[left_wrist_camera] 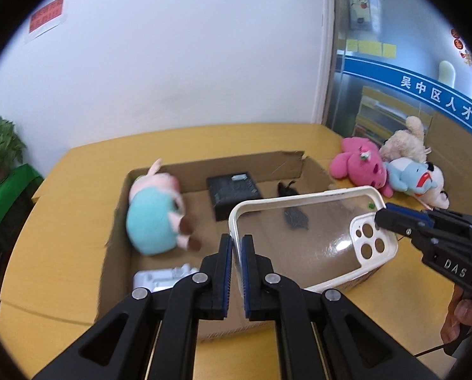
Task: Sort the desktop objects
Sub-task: 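Grasp the white phone case rim with the left gripper and lift, then carry the phone case over the box and lower it inside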
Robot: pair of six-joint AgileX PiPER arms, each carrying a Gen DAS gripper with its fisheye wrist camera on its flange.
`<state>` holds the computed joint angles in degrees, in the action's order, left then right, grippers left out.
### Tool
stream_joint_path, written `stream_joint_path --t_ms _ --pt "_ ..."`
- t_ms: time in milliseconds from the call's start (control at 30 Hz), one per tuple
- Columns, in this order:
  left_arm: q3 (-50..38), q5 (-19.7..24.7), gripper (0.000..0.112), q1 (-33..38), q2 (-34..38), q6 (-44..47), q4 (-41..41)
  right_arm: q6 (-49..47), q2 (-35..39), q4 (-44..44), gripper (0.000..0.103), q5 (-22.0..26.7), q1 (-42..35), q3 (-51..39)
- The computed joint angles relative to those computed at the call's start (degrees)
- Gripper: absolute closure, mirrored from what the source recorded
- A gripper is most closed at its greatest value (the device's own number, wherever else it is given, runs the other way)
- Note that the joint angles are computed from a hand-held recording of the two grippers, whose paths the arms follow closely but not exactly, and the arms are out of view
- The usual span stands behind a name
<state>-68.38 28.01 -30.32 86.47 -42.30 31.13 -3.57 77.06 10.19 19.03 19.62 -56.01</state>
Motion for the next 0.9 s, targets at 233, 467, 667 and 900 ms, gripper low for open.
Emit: stream_joint_path --t_ms 233,467,667,900 --pt "-11.98 2.80 0.107 1.91 6.87 10.61 -10.24 -4.34 3.82 2.67 0.093 5.89 -5.18 -10.04" --pt "-23.60 8.56 0.107 6.43 12.48 17.72 -15.72 -4.89 14.24 2.72 0.094 11.85 -5.48 -25.13" --pt "-32.58 14.97 0.107 11.51 21.71 25.00 -23.72 -6.73 26.06 6.19 0.093 18.08 -5.85 -37.28" --pt "-36.58 21.33 0.107 14.15 32.07 29.40 -31.12 -8.04 39.80 10.03 0.093 24.58 -7.54 -44.14"
